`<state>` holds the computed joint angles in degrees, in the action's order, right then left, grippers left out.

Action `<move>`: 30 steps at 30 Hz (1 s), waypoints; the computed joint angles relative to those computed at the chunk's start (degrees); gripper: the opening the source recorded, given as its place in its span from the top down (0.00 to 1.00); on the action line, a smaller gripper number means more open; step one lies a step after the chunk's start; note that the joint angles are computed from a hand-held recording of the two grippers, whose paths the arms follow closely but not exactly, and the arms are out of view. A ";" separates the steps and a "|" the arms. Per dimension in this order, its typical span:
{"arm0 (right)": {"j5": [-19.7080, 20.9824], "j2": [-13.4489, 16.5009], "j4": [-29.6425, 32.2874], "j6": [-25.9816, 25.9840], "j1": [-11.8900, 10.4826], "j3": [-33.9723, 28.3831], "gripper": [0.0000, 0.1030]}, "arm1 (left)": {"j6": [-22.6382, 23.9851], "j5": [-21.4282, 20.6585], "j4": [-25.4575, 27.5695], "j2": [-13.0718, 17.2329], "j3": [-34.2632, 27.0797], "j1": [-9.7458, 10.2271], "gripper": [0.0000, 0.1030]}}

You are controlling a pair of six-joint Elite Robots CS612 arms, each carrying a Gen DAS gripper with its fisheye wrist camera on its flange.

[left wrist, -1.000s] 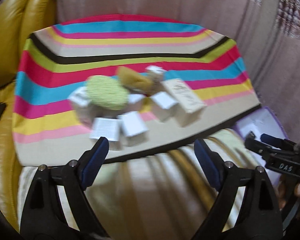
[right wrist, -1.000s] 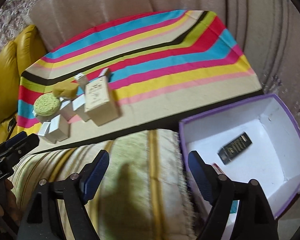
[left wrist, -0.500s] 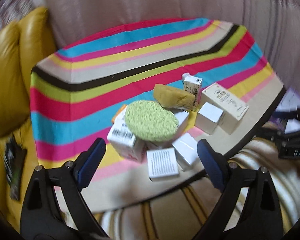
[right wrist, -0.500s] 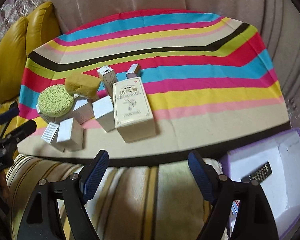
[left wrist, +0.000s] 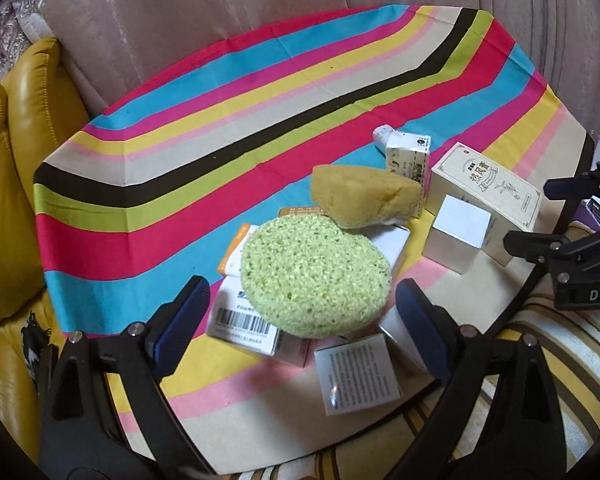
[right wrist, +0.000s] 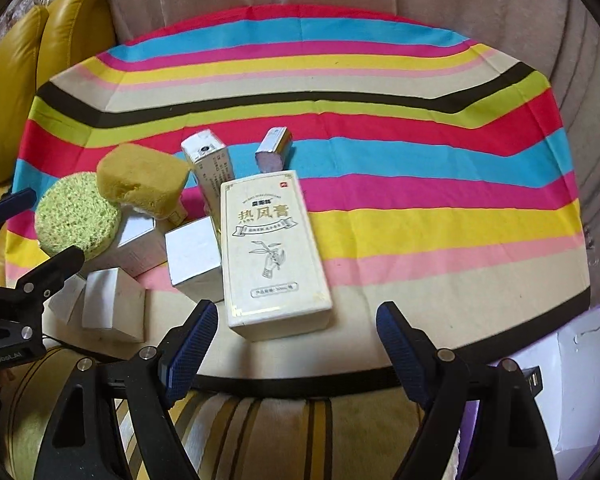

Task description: Organize objects

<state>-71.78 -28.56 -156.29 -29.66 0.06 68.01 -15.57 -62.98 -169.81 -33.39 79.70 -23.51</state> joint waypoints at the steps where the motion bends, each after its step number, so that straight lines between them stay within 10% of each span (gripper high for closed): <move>1: -0.46 0.22 0.00 -0.36 0.17 -0.30 0.20 | 0.06 -0.06 0.13 0.11 -0.14 0.05 0.08; 9: -1.59 1.27 1.53 -2.32 0.83 -2.27 0.45 | 1.55 -0.80 -0.33 0.67 -0.68 0.28 0.14; 30: 0.35 -1.76 -2.35 -1.72 -0.79 3.73 0.49 | -3.24 -4.16 -7.63 -2.28 5.33 -0.63 0.22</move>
